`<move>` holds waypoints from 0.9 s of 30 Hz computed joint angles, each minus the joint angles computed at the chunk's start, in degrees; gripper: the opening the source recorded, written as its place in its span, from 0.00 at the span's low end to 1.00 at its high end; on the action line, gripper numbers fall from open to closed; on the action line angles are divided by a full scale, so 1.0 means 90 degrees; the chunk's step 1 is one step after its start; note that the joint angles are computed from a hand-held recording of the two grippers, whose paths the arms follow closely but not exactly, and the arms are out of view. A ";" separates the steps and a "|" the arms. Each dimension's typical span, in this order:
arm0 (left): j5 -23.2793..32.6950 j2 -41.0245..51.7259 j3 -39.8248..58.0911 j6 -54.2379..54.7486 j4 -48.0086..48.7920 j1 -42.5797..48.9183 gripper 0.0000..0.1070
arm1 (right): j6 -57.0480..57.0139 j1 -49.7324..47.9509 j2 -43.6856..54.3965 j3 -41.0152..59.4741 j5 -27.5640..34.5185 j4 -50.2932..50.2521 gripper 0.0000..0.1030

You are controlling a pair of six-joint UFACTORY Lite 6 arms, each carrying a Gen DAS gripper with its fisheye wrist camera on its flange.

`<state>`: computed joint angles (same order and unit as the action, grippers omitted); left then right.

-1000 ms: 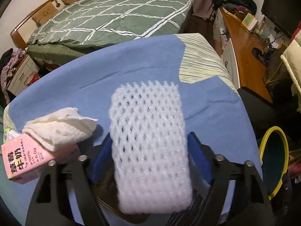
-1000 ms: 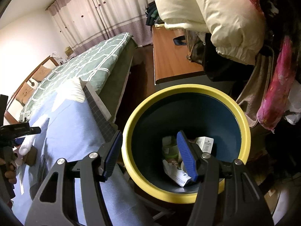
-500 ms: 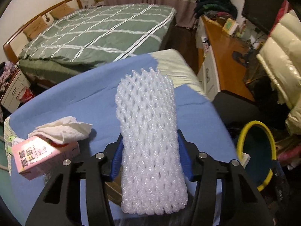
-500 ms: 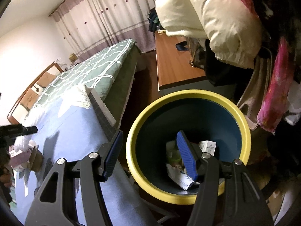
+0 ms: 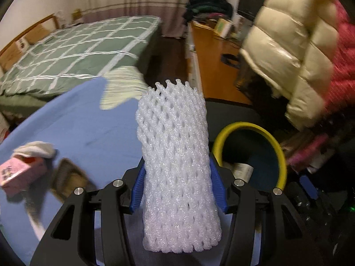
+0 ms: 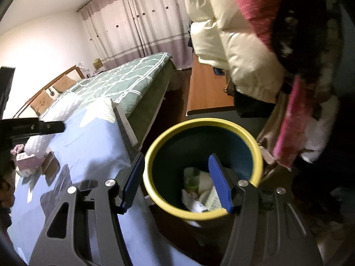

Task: Collect trash
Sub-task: 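Carry the foam net over the bin and release it with the left gripper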

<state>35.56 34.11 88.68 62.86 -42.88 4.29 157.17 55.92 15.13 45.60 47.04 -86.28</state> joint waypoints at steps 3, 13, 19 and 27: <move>-0.0251 -0.0273 -0.0621 0.0102 -0.0188 -0.0485 0.48 | 0.0048 0.0356 -0.0361 -0.0447 0.0202 0.0314 0.55; -0.1134 -0.0065 -0.1267 -0.0300 -0.0329 -0.2224 0.48 | 0.0859 0.1132 -0.1431 -0.1845 0.0699 0.0871 0.56; -0.1466 0.0411 -0.0943 -0.0997 0.0038 -0.2893 0.48 | 0.1062 0.1369 -0.1920 -0.2342 0.0886 0.1150 0.56; -0.1860 0.0694 -0.0843 -0.1456 0.0275 -0.3195 0.72 | 0.1157 0.1426 -0.1989 -0.2460 0.0859 0.1236 0.60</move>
<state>18.82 40.36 81.09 49.75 -40.40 -24.47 167.58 68.75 -2.77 23.46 54.77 -75.15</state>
